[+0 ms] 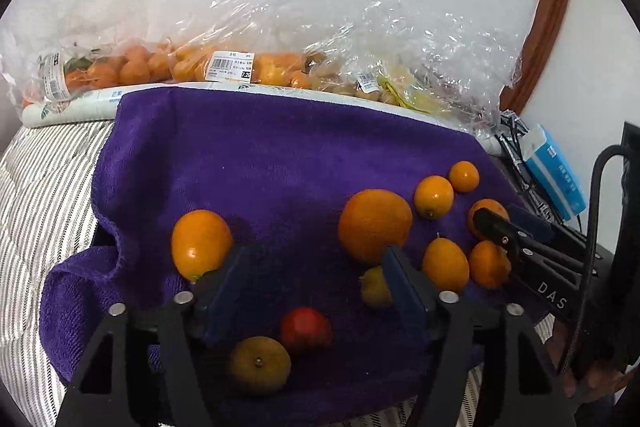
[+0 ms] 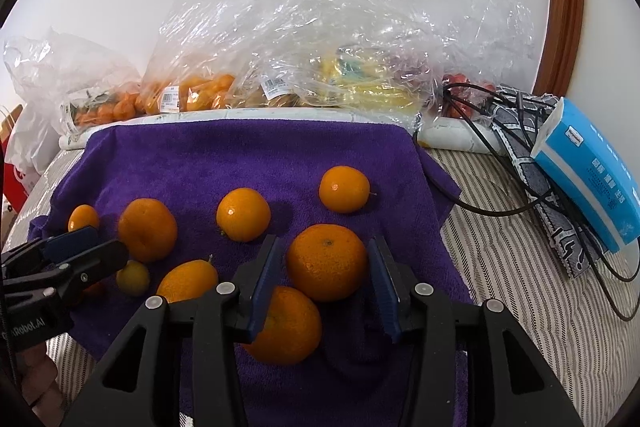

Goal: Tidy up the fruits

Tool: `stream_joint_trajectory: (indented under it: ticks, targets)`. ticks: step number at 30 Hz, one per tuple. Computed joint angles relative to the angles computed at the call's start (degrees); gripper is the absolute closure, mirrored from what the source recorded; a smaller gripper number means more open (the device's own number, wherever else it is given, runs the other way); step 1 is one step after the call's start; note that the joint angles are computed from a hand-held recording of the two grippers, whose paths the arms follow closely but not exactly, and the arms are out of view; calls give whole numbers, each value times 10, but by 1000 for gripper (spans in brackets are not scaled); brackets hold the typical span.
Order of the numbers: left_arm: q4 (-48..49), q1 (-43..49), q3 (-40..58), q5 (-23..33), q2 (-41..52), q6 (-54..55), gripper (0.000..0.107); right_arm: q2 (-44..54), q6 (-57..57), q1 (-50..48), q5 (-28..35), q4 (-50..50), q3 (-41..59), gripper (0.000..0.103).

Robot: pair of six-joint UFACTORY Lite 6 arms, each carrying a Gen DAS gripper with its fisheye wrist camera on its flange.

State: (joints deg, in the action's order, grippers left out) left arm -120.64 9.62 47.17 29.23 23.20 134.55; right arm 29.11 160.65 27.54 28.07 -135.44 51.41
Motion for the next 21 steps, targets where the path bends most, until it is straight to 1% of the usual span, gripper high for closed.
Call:
stream_joint_trajectory:
  ticks: [2,5,8,13,17,21]
  targets:
    - [-12,-2,0,-3,0,8,32,0,-4,3,-1,1,2,52]
    - [1,2,5,-2,4,-7,32,-1,-10,8,4,8,0,51]
    - [-16,2,-2,-1,-1,13,32,-5,-10,9,4,9,-2,51]
    - [-39,9,-30,26,-26,50,32,-18,5,8,12,-1,-15,49]
    - [-43,12,-43,35,-42,52,32,-41,16,6,13,-16,-33,43]
    - [-94,0,-61,17,-68,94,28,-62,34,3,12,-32,-46,38]
